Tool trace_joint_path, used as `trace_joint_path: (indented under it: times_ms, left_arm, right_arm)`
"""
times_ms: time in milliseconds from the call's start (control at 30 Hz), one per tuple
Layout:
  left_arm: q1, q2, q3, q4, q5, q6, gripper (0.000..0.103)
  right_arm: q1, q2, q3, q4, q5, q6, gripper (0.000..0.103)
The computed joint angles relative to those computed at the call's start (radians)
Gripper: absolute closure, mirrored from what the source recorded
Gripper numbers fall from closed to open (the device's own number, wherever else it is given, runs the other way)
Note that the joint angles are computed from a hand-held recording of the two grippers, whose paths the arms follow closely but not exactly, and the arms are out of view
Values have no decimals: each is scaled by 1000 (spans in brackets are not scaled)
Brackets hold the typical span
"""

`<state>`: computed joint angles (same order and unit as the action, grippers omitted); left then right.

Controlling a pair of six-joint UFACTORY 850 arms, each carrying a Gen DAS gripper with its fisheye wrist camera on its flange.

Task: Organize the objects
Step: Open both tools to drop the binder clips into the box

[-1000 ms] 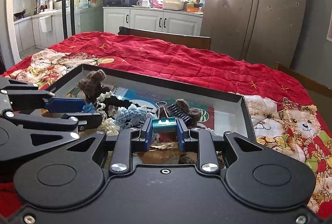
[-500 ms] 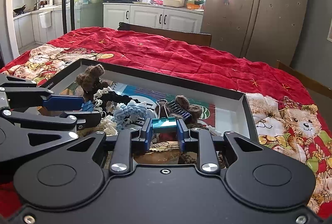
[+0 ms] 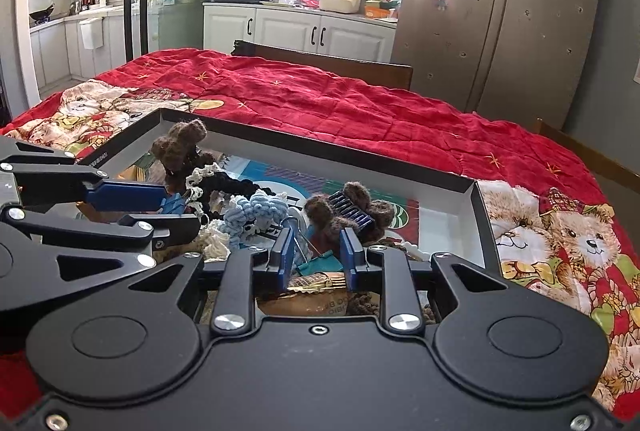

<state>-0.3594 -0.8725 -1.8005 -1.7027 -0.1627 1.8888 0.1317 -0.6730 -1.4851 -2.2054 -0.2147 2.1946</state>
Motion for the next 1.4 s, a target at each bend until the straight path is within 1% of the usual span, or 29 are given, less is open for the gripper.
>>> trace_joint_path:
  times_ms: [33,100,133,167,200,233,267,400,500,733,900,1133,1400]
  left_arm:
    - [0,1,2,-9,0,8,67]
    - [0,5,7,-41,-2,41,67]
    - [1,7,11,-65,-3,68,64]
    - [0,10,16,-94,-4,101,61]
    - [0,14,19,-114,-5,123,52]
    - [-1,17,24,-150,-4,159,50]
    - [-1,21,29,-194,-5,204,50]
    - [0,34,43,-263,-13,273,46]
    - [0,44,56,-315,-15,330,45]
    - [2,66,79,-356,-22,371,40]
    - [4,93,110,-417,-31,437,37]
    - [13,126,144,-391,-45,403,35]
    - [26,176,201,-446,-65,453,31]
  right_arm:
    - [0,1,0,-1,1,3,79]
    - [-1,4,4,-14,0,16,79]
    - [-1,5,7,-21,-1,23,79]
    - [-1,7,9,-30,-1,34,79]
    - [-1,9,11,-35,0,39,78]
    - [-1,11,13,-44,-2,49,78]
    - [-1,14,16,-50,-6,56,78]
    - [-1,30,32,-98,-16,108,78]
    - [-2,42,44,-127,-21,138,77]
    - [0,71,68,-157,-28,169,75]
    - [1,98,91,-188,-32,205,74]
    - [5,141,130,-231,-40,252,73]
    - [16,195,180,-262,-45,284,69]
